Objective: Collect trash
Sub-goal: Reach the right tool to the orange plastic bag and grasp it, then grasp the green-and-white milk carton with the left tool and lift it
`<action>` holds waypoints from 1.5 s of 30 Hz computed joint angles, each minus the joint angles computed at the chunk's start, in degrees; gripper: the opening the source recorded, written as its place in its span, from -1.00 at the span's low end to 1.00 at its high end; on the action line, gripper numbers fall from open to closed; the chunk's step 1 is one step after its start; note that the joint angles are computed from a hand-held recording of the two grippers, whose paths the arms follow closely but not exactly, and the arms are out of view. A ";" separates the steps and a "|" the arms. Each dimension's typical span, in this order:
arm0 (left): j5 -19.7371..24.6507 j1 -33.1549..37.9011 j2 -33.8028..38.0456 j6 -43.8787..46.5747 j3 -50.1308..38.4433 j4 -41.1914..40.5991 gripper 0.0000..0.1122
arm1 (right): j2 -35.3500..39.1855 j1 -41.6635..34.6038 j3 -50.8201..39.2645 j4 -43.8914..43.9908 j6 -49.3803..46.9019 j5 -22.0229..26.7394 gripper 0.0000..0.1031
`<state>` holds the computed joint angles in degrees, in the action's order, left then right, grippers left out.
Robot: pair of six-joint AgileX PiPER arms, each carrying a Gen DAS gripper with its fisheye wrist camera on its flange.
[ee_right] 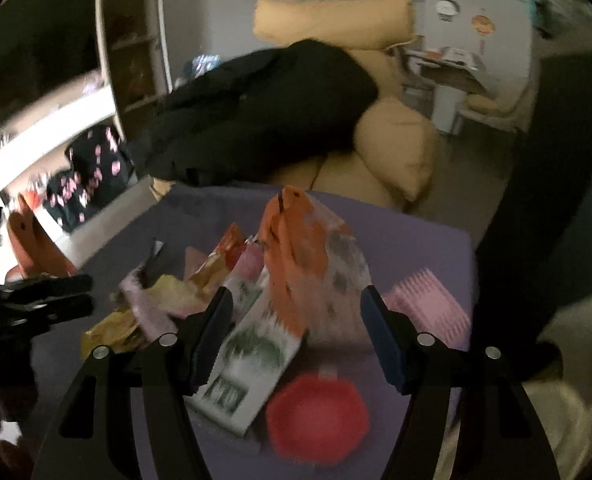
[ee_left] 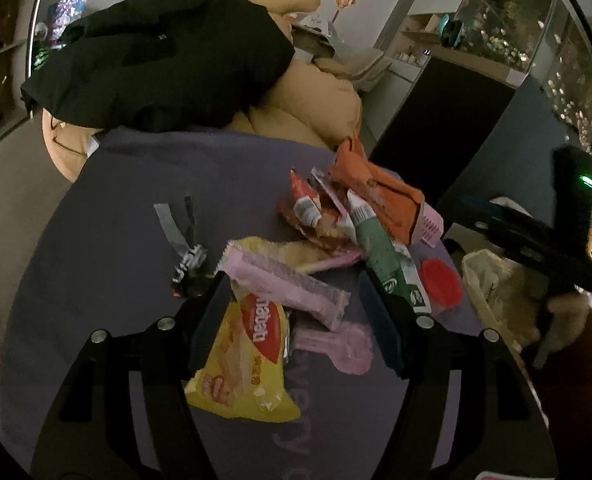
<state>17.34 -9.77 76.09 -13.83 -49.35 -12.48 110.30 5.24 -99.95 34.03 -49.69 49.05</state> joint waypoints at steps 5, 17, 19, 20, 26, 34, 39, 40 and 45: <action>0.16 3.78 0.86 13.46 0.53 -13.07 0.12 | 10.74 6.25 -12.81 -13.80 8.27 2.58 0.18; -0.05 2.37 2.86 12.34 -0.44 -13.51 0.12 | 9.92 1.43 -17.37 -6.23 8.44 8.42 -0.65; -0.06 0.47 3.46 9.79 -1.60 -11.08 0.12 | 7.23 0.40 -15.97 -4.04 7.36 8.85 -0.65; 0.08 -0.84 4.12 7.42 -2.64 -8.75 0.12 | 5.89 -0.09 -14.78 -3.17 6.71 8.51 -0.65; 2.37 -6.78 9.57 -2.81 -9.45 0.26 0.12 | -1.33 -5.42 -6.56 2.64 1.50 8.37 -0.65; 6.10 -11.33 19.23 -9.72 -19.72 6.79 0.12 | -9.77 -14.36 10.28 11.85 -8.83 8.13 -0.65; 11.57 -10.74 27.28 -9.45 -29.65 6.11 0.12 | -10.03 -17.10 13.60 13.96 -11.95 8.94 -0.65; 12.47 -10.69 28.46 -9.57 -31.21 6.14 0.12 | -10.01 -17.34 13.87 14.15 -12.32 8.94 -0.65; 15.19 -8.90 32.46 -5.31 -36.24 -1.40 -0.12 | -8.82 -18.18 13.53 14.67 -12.13 9.55 -0.65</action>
